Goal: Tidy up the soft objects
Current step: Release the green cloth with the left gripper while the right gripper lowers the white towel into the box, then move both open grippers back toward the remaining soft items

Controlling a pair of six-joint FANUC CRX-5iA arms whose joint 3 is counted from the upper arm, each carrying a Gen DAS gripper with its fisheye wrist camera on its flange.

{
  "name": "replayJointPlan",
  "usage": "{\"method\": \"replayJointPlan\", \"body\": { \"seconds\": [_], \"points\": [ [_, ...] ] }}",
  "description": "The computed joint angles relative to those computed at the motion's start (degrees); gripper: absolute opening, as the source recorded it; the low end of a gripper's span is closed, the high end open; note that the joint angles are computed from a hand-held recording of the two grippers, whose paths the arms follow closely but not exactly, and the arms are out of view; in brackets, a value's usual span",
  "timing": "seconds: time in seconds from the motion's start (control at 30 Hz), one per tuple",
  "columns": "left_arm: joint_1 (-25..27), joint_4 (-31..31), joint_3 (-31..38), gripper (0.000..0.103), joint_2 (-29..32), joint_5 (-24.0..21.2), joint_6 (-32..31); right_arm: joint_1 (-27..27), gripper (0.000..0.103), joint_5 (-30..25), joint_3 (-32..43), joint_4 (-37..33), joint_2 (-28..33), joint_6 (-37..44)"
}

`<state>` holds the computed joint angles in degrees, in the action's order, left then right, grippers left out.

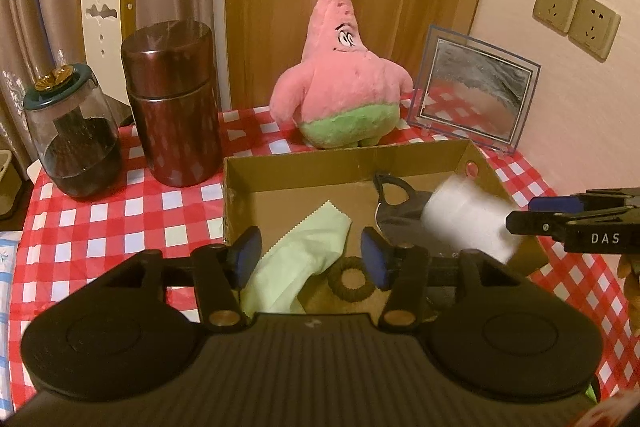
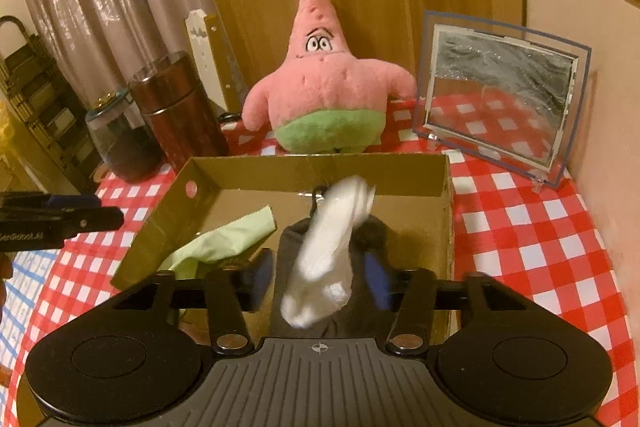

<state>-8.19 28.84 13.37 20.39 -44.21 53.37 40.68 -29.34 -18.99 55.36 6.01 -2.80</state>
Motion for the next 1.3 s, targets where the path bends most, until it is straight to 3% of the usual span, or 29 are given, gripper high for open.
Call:
{"method": "replayJointPlan", "body": {
  "seconds": [0.4,0.57,0.6,0.93,1.3],
  "points": [
    [-0.03,-0.16,-5.61,0.052,-5.8,2.26,-0.02,3.41,0.055,-4.9,-3.19,1.34,-4.43,-2.58],
    [0.03,1.69,-9.77,0.059,-10.41,3.0,-1.36,6.9,0.055,-8.76,-4.83,2.34,-7.41,-4.13],
    [0.06,2.06,-10.55,0.063,-11.38,2.89,-1.44,7.8,0.055,-9.91,-5.01,2.32,-7.97,-4.39],
    [0.28,3.83,-19.08,0.066,-21.86,2.5,1.58,16.86,0.055,-20.66,-6.34,2.3,-12.86,-7.71],
    [1.5,6.31,-30.45,0.078,-33.94,1.36,3.59,30.14,0.055,-33.81,-10.08,3.27,-17.84,-15.31]
  ]
}}
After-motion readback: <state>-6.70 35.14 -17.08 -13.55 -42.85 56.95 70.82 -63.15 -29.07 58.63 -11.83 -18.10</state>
